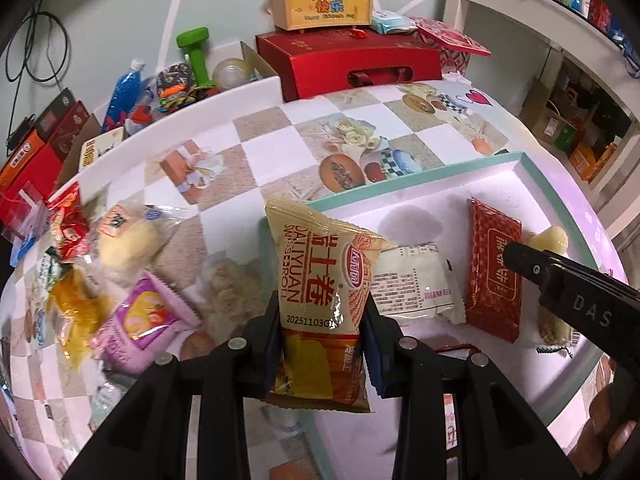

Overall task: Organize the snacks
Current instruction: 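Open the right tool releasing the red packet while the left tool releases the yellow bag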

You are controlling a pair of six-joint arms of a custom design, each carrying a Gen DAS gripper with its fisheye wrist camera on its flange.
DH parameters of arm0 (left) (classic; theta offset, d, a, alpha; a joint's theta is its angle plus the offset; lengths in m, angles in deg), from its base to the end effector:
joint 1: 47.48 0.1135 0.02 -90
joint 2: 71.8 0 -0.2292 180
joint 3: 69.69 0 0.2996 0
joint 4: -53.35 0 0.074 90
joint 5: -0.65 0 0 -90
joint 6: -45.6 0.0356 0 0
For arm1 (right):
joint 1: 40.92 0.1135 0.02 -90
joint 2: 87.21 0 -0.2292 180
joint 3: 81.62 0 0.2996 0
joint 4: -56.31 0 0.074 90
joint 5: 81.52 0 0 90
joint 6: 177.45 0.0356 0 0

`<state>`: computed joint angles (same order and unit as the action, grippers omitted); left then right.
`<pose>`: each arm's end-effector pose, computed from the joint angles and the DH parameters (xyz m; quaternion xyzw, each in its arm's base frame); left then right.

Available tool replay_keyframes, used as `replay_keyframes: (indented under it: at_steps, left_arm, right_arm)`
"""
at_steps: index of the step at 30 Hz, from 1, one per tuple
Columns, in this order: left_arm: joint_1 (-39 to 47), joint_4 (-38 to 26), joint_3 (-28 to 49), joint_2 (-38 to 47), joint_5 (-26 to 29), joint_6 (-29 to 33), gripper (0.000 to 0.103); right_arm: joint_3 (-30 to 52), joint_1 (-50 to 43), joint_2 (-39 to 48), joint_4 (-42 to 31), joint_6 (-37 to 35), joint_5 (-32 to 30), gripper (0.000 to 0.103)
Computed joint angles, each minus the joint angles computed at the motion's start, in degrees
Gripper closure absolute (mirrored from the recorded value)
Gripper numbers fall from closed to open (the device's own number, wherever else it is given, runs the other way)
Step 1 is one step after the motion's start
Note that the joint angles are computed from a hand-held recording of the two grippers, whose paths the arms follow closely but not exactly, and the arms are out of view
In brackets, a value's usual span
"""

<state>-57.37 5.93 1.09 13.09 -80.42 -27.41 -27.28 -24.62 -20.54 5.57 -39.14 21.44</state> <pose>0.3362 -0.0642 0.1728 0.2432 0.9354 -0.0601 0.2494 0.2625 0.0684 0.1631 0.2917 0.9216 0.0309 0.2542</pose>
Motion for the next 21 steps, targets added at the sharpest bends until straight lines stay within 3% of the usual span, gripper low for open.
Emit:
replay_keyframes:
  at_steps: [10, 12, 13, 14, 21]
  left_arm:
    - [-1.7, 1.7, 0.8, 2.8, 0.9, -2.0, 0.065]
    - [-1.4, 1.6, 1.0, 2.7, 0.9, -2.2, 0.053]
    - [-1.2, 1.7, 1.0, 2.4, 0.9, -2.3, 0.042]
    - [-1.0, 1.8, 0.9, 2.0, 1.2, -2.4, 0.038]
    - [1.3, -0.3, 2.2, 0.2, 2.3, -3.3, 0.036]
  right_arm:
    - [0.9, 0.3, 0.6, -1.0, 0.2, -0.3, 0.055]
    - [1.2, 0.5, 0.9, -1.1, 0.1, -0.3, 0.055]
    - [1.3, 0.5, 1.0, -1.1, 0.0, -0.4, 0.055]
    - [1.4, 0.5, 1.2, -1.2, 0.0, -0.5, 0.055]
    - [2.1, 1.0, 1.3, -2.5, -0.1, -0.1, 0.053]
